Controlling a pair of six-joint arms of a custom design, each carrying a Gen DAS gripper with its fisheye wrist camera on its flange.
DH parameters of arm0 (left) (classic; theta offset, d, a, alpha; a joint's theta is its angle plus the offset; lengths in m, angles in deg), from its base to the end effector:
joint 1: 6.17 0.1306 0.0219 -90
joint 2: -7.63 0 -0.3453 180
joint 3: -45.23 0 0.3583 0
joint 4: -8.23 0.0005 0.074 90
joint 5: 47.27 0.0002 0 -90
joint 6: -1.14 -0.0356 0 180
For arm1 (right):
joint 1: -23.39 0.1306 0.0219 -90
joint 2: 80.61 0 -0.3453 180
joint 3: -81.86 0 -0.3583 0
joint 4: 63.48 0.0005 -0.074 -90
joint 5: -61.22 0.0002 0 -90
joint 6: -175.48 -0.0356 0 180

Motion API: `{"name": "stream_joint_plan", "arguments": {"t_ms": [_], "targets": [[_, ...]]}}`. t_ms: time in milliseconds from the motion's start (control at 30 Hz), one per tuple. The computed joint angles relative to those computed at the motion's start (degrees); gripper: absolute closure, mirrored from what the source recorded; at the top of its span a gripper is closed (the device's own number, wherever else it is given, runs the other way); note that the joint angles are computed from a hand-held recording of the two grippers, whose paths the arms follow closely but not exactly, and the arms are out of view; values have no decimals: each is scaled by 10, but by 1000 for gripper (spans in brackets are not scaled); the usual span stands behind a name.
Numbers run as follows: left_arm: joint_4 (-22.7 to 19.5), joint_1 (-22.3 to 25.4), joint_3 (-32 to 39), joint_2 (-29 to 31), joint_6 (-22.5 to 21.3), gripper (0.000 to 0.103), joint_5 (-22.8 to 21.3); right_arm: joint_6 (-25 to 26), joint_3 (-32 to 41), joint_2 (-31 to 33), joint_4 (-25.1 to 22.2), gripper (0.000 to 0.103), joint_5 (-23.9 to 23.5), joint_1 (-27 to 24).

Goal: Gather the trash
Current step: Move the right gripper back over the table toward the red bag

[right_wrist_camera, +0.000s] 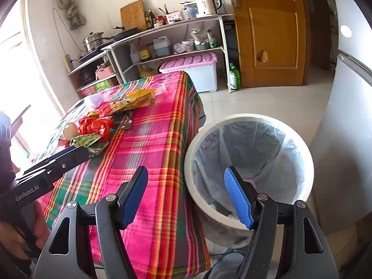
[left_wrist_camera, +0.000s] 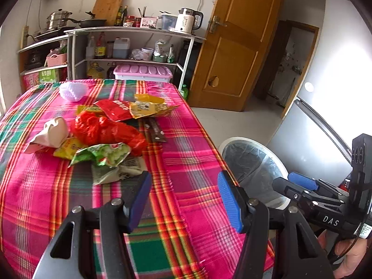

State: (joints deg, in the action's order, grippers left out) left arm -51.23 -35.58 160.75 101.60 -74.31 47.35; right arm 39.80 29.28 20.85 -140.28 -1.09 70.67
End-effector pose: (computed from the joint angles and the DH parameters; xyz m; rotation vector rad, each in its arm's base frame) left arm 0.4037 -0.2314 0.5393 0.3391 2.2532 -0.5019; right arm 0.3376 0.3404 0.5439 0.1715 2.3303 0.2053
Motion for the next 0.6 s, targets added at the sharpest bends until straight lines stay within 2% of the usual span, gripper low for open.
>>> {"name": "stream_joint_plan", "arguments": {"t_ms": [300, 433, 600], "targets": [[12, 45, -50, -48, 9, 42, -27, 45, 96, 67, -9, 34, -16, 16], [16, 68, -60, -56, 9, 42, -37, 68, 157, 110, -17, 37, -33, 19], [16, 99, -67, -58, 8, 42, -39, 96, 267, 185, -43, 38, -59, 18]]}}
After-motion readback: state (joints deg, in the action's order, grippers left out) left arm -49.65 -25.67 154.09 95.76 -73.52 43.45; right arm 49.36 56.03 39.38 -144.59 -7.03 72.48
